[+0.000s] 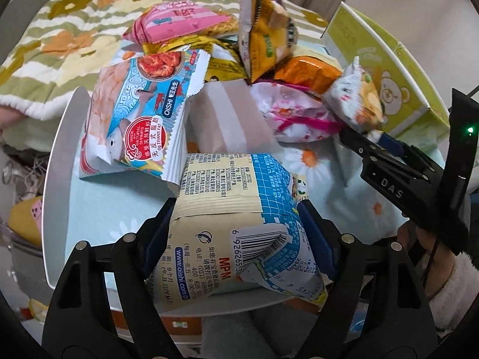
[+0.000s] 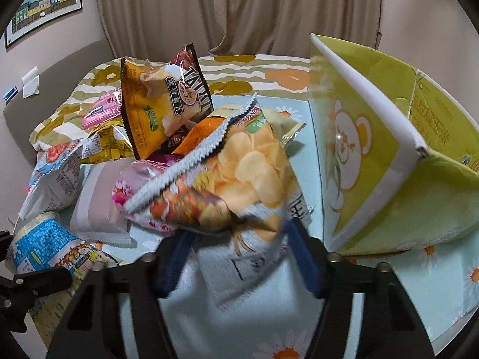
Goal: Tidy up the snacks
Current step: 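Carry both bags over the yellow box and open both tools to drop them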
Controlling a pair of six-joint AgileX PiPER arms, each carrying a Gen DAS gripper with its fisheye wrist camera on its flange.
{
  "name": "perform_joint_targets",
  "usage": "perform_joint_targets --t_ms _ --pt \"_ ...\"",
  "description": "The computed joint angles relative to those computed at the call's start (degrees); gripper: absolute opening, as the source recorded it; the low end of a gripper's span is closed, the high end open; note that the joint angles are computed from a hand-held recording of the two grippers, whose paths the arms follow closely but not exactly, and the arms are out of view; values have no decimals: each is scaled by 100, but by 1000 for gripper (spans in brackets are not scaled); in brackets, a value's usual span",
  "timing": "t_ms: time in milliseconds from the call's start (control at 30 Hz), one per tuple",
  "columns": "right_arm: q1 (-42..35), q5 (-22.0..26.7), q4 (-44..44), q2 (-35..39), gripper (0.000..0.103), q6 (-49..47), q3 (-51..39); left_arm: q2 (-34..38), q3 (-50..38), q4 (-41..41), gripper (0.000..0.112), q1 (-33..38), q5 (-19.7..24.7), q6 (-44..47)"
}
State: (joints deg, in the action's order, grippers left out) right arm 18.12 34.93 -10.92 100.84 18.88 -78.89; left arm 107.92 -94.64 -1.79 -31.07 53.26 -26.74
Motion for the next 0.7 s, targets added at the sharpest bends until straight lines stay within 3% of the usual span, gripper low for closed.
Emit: perform_joint_targets --t_ms 267,467,700 --pt "-76 -74 378 -384 33 -336 260 -251 -16 307 77 -238 101 -334" --pt "-78 -285 744 -759 33 -625 439 -478 -109 525 77 -363 206 -539" --pt "-1 131 817 -982 33 -712 -159 -588 -681 742 77 -397 421 -554"
